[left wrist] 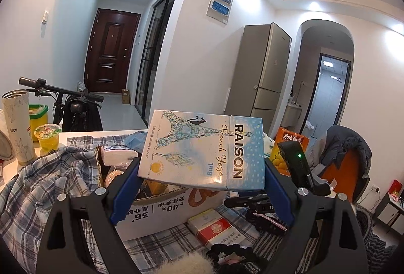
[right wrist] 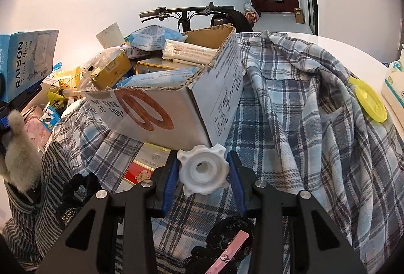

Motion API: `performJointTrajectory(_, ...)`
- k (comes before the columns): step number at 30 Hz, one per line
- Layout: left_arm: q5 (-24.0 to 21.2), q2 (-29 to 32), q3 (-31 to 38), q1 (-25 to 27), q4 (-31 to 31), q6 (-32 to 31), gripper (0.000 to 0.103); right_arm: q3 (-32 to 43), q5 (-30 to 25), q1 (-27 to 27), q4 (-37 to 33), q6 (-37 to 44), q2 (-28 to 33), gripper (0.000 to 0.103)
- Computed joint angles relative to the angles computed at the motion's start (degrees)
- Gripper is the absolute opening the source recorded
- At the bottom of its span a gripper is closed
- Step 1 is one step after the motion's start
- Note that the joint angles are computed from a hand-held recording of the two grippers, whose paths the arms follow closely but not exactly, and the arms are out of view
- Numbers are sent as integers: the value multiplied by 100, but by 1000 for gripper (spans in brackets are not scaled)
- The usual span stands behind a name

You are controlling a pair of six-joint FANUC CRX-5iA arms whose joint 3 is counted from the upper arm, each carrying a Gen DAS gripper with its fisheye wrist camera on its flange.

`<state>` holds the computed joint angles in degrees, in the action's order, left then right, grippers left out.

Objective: Organize objects
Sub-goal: 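Grasp the white plastic knob with the right tool while the left tool holds the RAISON box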

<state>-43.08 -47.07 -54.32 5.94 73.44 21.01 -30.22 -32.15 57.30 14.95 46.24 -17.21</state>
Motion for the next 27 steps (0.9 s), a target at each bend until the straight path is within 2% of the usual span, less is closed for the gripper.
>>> performJointTrajectory(17,-20,-3,36,41,-81,73,91,-196,164,16,268,-264,-165,37)
performJointTrajectory(23,166,25,66,-141,-51,59,91,-542,505,21,868,-845,-419,37)
performJointTrajectory(25,369,170,201,-342,-197,190,91,-694,639,-22,1152,-1187,-517,37)
performJointTrajectory(27,687,419,532,-584,-882,733,91,-779,738,-73,1288,-1396,-586,37)
